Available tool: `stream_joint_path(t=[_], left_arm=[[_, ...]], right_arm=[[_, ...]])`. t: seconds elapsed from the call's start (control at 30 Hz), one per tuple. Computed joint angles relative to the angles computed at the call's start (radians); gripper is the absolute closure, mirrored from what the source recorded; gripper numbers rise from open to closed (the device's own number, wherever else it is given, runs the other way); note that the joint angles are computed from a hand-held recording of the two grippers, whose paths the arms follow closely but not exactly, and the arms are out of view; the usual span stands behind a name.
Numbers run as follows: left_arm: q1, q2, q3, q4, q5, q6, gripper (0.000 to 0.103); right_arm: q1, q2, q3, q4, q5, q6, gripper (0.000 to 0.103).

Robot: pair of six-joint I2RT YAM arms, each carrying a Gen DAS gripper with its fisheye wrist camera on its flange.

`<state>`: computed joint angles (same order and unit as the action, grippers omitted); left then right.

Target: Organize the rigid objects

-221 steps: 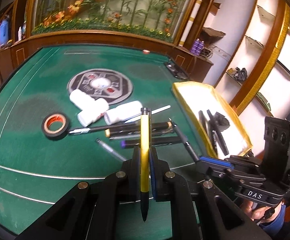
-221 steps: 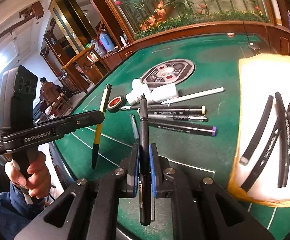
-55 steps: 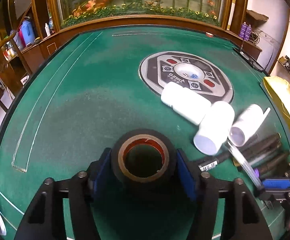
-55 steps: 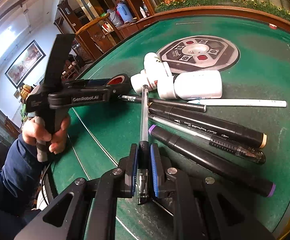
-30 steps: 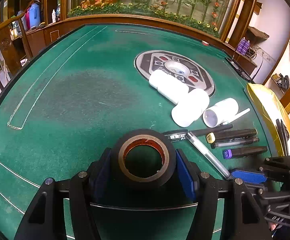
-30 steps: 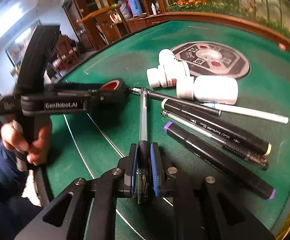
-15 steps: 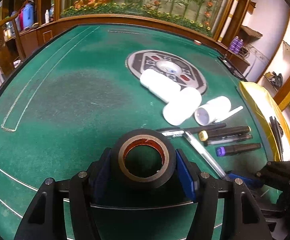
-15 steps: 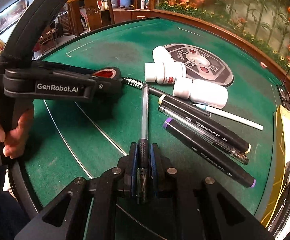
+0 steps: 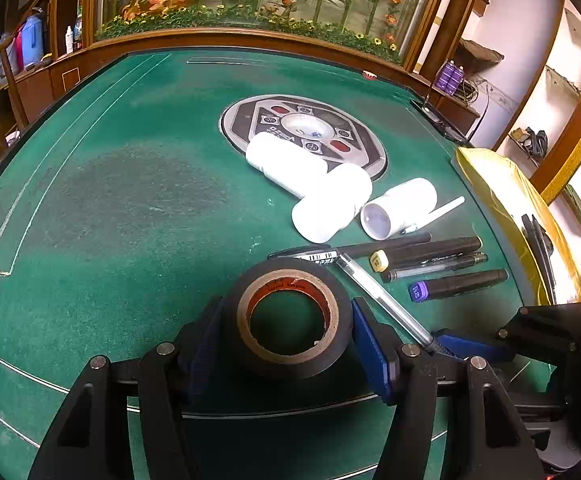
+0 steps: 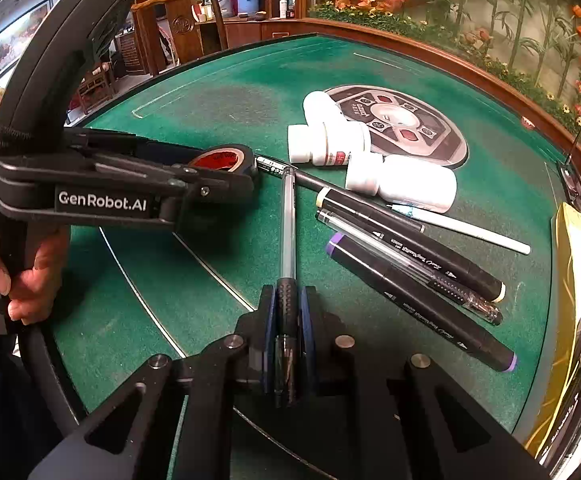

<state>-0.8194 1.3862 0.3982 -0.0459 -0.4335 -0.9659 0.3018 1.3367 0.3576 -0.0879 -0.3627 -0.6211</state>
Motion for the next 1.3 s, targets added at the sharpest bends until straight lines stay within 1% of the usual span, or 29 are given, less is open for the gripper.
stream_joint_path(t=[0.3,0.47,0.63,0.87,0.93,1.07,1.17,1.23,1.3], left_arm=[[0.017,-0.026,-0.023,0.014,0.000,-0.023,0.037],[0.009,-0.001,0.000,-0.011,-0.015,-0.035,0.037],[0.009,0.002,0.001,-0.012,-0.016,-0.035,0.037],[0.017,-0.021,-0.018,0.003,-0.008,-0.031,0.037],[0.010,-0.025,-0.014,-0.016,-0.025,-0.043,0.037],[-0.029,-0.095,-0.042,-0.031,-0.086,-0.080,0.037],[-0.062,-0.149,-0.050,-0.073,-0.132,-0.117,0.037],[-0.068,-0.184,-0.060,-0.092,-0.143,-0.140,0.037],[-0.064,-0.219,-0.076,-0.091,-0.131,-0.154,0.037]], right_arm=[[-0.001,-0.007,-0.002,-0.009,-0.005,0.007,0.091],[-0.003,-0.006,-0.001,-0.010,-0.007,0.006,0.091],[-0.028,0.015,0.021,-0.037,-0.043,0.001,0.091],[-0.023,0.005,0.016,-0.036,-0.037,0.000,0.091],[-0.019,-0.001,0.012,-0.033,-0.031,0.008,0.091],[-0.039,-0.048,-0.005,-0.036,-0.065,0.011,0.091],[-0.063,-0.088,-0.018,-0.049,-0.086,0.016,0.091],[-0.093,-0.105,-0.013,-0.080,-0.125,0.008,0.091],[-0.112,-0.125,-0.014,-0.107,-0.150,0.000,0.091]])
